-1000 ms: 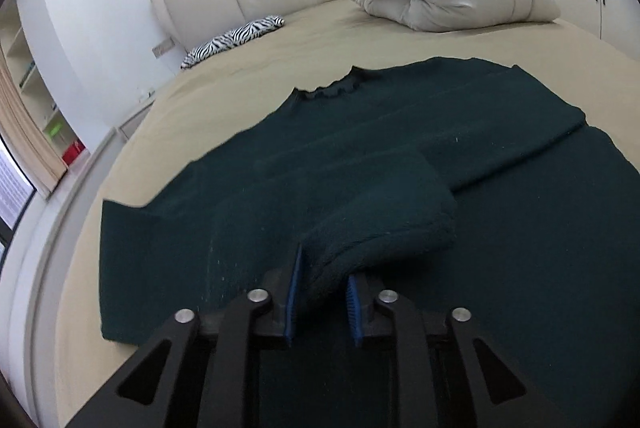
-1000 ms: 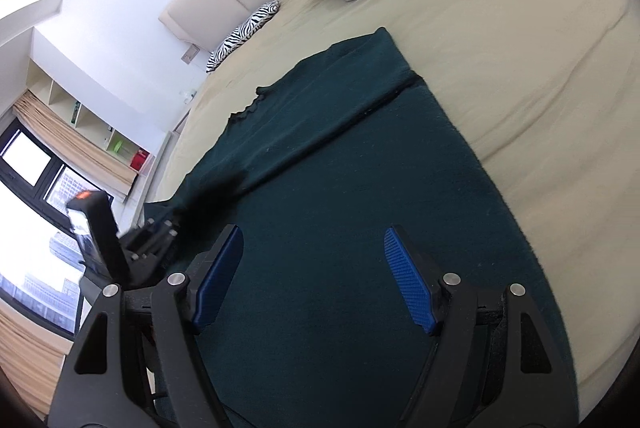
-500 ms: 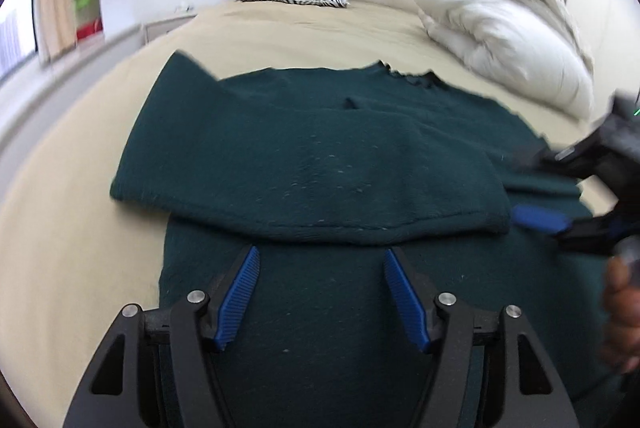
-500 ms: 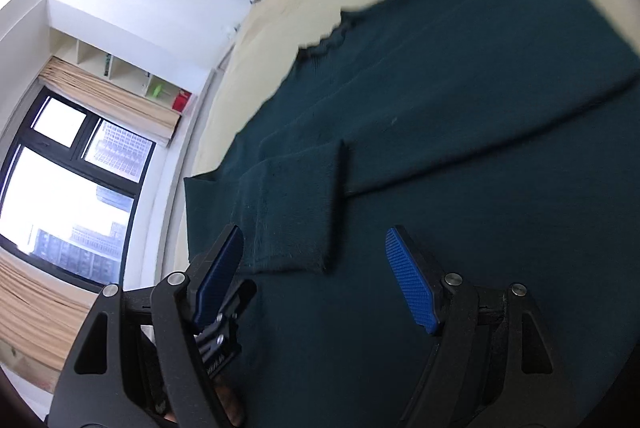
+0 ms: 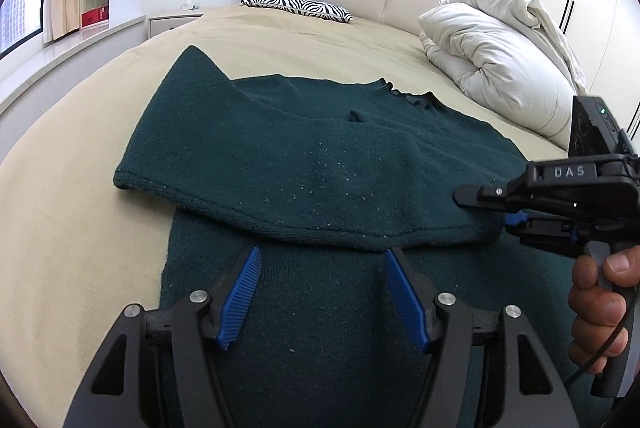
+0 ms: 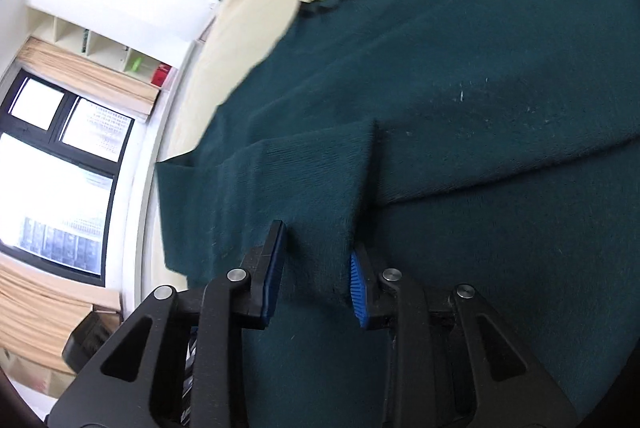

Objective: Fold small clothes

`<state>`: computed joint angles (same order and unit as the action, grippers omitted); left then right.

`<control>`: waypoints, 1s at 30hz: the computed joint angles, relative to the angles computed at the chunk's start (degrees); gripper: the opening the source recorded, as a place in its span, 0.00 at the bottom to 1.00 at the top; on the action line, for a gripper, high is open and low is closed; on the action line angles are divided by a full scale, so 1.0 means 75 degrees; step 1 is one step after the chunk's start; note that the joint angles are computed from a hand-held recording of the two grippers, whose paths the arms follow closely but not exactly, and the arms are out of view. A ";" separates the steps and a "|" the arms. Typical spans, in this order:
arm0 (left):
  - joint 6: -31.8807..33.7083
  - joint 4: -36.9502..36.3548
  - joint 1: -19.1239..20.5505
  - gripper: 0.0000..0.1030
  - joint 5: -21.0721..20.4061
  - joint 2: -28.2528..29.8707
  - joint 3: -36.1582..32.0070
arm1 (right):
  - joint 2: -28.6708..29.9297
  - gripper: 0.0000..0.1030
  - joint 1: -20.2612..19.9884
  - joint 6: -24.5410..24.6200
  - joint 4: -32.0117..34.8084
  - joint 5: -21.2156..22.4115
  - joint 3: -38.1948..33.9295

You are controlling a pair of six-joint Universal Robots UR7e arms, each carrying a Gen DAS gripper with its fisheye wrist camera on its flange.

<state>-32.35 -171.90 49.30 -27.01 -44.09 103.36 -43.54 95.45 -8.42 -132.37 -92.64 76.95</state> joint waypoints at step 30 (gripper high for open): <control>-0.0722 0.3818 0.1519 0.65 0.0179 -0.0243 -0.2911 | 0.0282 0.10 -0.0209 -0.2367 -0.0943 -0.0954 -0.0958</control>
<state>-37.77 -143.26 60.70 -25.67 -45.91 81.53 -41.43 93.88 -26.17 -139.44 -99.80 69.77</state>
